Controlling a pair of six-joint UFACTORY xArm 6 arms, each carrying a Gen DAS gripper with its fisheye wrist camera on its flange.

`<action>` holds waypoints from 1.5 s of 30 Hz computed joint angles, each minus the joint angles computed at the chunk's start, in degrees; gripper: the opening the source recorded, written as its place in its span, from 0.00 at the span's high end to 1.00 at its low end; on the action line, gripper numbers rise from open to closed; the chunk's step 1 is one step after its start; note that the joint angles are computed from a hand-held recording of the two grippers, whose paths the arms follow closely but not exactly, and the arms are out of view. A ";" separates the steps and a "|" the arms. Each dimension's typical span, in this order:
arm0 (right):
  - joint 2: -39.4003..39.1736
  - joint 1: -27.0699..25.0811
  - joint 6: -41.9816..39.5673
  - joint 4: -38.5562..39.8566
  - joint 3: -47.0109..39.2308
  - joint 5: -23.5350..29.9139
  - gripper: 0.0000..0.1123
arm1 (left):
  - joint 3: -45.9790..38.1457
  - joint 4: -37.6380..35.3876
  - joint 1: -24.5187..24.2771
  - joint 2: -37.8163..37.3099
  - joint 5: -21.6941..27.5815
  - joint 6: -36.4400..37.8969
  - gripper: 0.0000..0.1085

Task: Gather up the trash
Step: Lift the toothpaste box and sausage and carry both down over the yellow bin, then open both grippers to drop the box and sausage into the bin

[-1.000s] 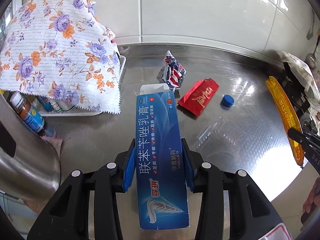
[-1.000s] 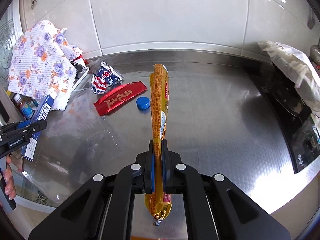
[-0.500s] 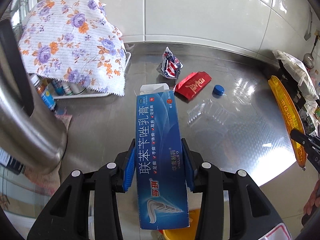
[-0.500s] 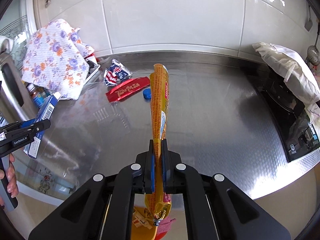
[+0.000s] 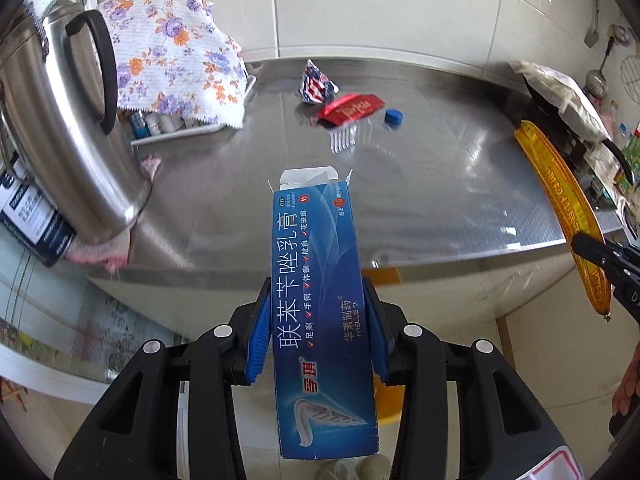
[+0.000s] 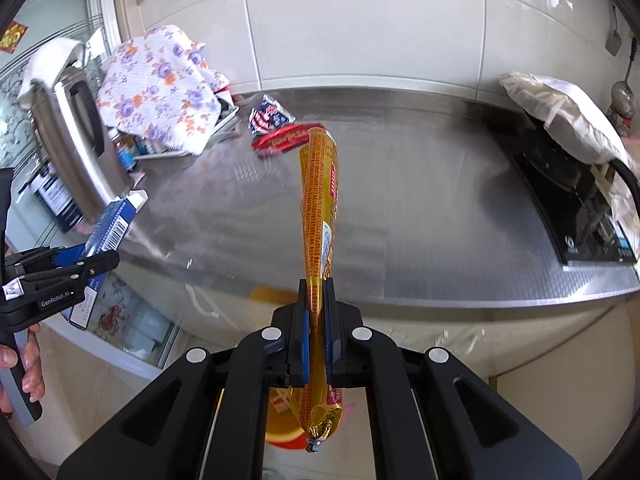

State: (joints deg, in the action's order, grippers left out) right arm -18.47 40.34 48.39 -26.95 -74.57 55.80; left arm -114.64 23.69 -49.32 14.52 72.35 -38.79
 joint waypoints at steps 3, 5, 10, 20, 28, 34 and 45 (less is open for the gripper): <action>-2.41 2.23 2.55 -0.59 2.69 1.05 0.94 | 4.01 -0.52 -1.14 -2.38 -0.06 -0.23 0.62; -3.63 3.72 4.35 -1.02 4.28 1.63 0.94 | 6.99 -0.79 -1.75 -4.01 -0.63 -0.48 0.62; -4.48 6.73 6.80 -1.01 6.73 2.19 0.94 | 14.61 -3.47 -2.03 -7.53 -3.57 0.46 0.62; -2.74 9.24 2.68 6.49 13.87 -3.45 0.94 | 28.87 -13.10 -0.50 -10.36 -12.28 14.07 0.62; 2.11 7.47 -5.80 16.18 18.65 -9.79 0.94 | 33.89 -18.07 1.18 -6.60 -16.16 23.65 0.62; 8.00 5.68 -12.71 23.94 21.25 -14.01 0.94 | 34.77 -19.52 2.18 -1.99 -18.13 26.99 0.62; 21.59 1.80 -24.47 36.75 18.52 -18.19 0.94 | 31.72 -23.88 4.03 8.02 -18.33 31.70 0.62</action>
State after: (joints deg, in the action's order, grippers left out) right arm 3.12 42.14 23.92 9.80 -56.05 37.61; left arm -82.93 -0.19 -45.29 22.54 54.02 -7.09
